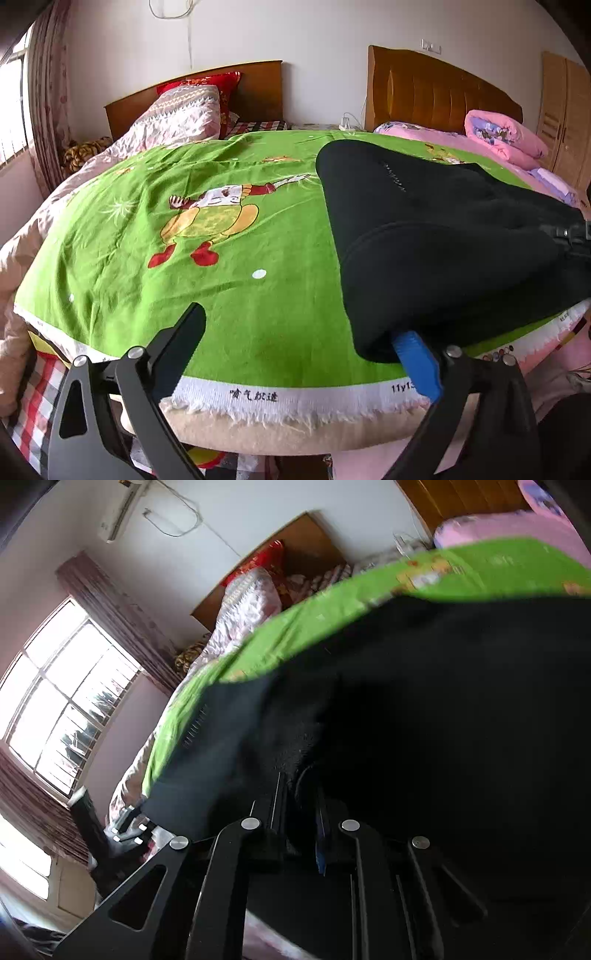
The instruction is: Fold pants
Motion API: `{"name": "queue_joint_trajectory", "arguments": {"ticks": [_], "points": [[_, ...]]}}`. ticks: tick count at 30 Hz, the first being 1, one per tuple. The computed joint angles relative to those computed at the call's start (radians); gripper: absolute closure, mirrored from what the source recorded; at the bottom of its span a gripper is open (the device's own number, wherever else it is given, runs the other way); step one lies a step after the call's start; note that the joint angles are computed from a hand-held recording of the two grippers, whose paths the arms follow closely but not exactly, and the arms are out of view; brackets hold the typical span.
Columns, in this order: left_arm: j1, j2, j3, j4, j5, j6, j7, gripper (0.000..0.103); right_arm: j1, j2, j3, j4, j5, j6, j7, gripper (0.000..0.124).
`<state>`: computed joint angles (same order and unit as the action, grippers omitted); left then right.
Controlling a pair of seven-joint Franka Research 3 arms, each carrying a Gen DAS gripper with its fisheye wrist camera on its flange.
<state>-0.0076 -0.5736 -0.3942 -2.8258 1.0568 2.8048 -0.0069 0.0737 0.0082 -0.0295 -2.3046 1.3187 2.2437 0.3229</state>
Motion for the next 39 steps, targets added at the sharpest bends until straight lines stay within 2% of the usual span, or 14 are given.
{"name": "queue_joint_trajectory", "arguments": {"ticks": [9,13,14,17,19,23,26,28,30,31,35,37,38,39], "points": [[-0.05,-0.022,-0.014,0.026,-0.034,-0.099,0.04,0.006,0.011,-0.132,-0.025,-0.065,0.09,0.006,-0.109,0.11],[-0.072,-0.026,-0.029,0.048,-0.019,-0.141,0.053,0.006,0.013,-0.174,-0.039,-0.099,0.126,0.087,-0.16,0.12],[-0.074,-0.014,-0.03,0.053,-0.012,-0.142,0.051,0.006,0.01,-0.164,-0.045,-0.095,0.112,0.083,-0.144,0.12],[-0.079,0.029,-0.016,0.066,-0.005,-0.145,0.052,0.006,-0.019,-0.09,-0.073,-0.056,0.054,-0.017,-0.062,0.119],[-0.088,0.043,-0.012,0.07,-0.001,-0.153,0.048,0.006,-0.038,-0.055,-0.074,-0.037,0.032,-0.058,0.005,0.108],[-0.103,0.046,0.003,0.07,0.007,-0.159,0.044,0.005,-0.069,0.015,-0.063,0.02,-0.069,-0.116,0.212,0.104],[-0.107,0.052,0.009,0.069,0.014,-0.157,0.037,0.005,-0.082,0.039,-0.05,0.037,-0.124,-0.141,0.275,0.099],[-0.107,0.058,0.011,0.068,0.021,-0.152,0.027,0.005,-0.1,0.032,-0.05,0.031,-0.095,-0.212,0.208,0.06],[-0.104,0.06,0.014,0.064,0.033,-0.14,0.011,0.005,-0.1,0.021,-0.042,0.038,-0.115,-0.287,0.131,0.031],[-0.102,0.059,0.015,0.06,0.041,-0.132,0.001,0.005,-0.092,0.01,-0.034,0.036,-0.141,-0.276,0.129,0.026],[-0.089,0.052,0.023,0.044,0.07,-0.097,-0.038,0.004,-0.07,0.02,-0.023,0.059,-0.174,-0.255,0.198,0.025],[-0.084,0.048,0.025,0.038,0.079,-0.083,-0.048,0.003,-0.06,0.046,-0.014,0.1,-0.193,-0.303,0.194,0.026],[-0.082,0.049,0.026,0.038,0.081,-0.079,-0.051,0.003,-0.053,0.065,-0.005,0.12,-0.19,-0.326,0.198,0.031],[-0.082,0.048,0.025,0.038,0.079,-0.08,-0.052,0.003,-0.045,0.076,0.002,0.133,-0.197,-0.308,0.211,0.045]]}}
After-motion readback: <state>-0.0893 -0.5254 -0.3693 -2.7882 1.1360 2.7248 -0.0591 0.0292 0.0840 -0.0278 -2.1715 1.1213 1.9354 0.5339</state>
